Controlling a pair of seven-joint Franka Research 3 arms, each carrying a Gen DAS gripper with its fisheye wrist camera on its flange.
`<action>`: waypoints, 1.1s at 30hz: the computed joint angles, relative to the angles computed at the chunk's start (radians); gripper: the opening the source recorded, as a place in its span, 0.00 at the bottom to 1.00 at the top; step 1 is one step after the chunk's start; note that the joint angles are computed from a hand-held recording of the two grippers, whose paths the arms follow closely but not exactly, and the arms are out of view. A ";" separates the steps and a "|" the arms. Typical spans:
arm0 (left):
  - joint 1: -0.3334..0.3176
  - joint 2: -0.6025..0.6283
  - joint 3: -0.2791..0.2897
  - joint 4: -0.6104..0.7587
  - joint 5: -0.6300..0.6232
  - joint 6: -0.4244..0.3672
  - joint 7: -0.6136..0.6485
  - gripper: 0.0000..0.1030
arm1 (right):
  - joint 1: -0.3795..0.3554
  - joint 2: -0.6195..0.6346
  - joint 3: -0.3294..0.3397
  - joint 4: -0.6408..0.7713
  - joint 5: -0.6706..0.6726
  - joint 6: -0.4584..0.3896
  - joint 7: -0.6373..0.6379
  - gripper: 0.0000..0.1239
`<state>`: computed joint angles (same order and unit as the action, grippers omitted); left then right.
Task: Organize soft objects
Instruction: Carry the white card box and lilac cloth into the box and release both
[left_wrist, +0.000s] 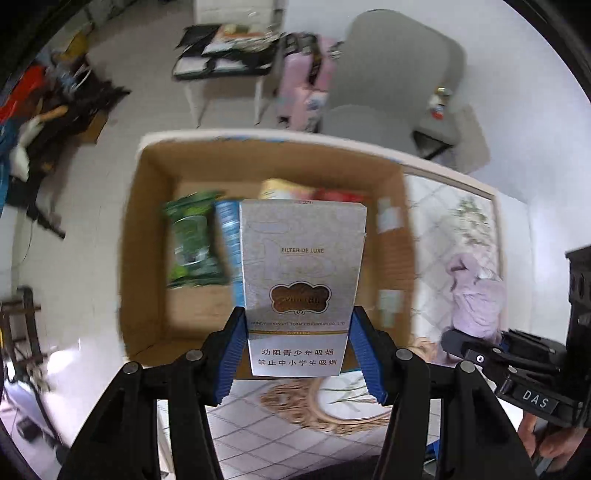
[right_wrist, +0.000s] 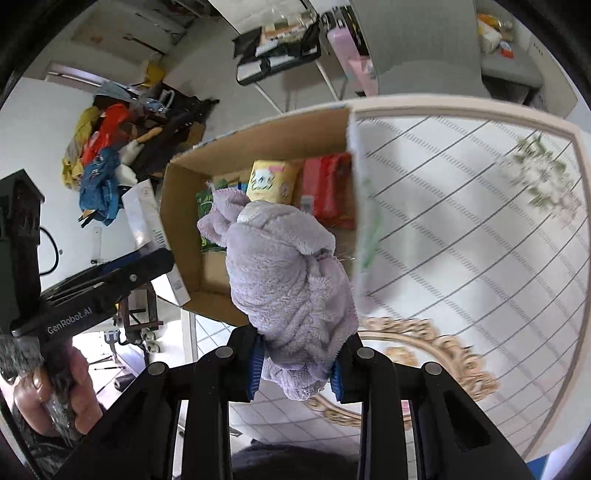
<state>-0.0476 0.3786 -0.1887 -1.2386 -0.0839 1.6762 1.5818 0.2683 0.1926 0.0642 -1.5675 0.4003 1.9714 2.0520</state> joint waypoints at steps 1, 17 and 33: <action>0.009 0.011 0.009 -0.001 0.009 -0.002 0.005 0.52 | 0.012 0.021 0.004 0.010 -0.011 0.007 0.035 0.24; 0.035 0.236 0.028 0.116 0.112 -0.175 0.044 0.52 | 0.126 0.149 0.008 -0.027 -0.082 0.197 0.662 0.31; 0.043 0.157 0.020 0.092 0.095 -0.117 0.062 0.57 | 0.143 0.203 -0.015 0.141 -0.281 -0.005 0.589 0.65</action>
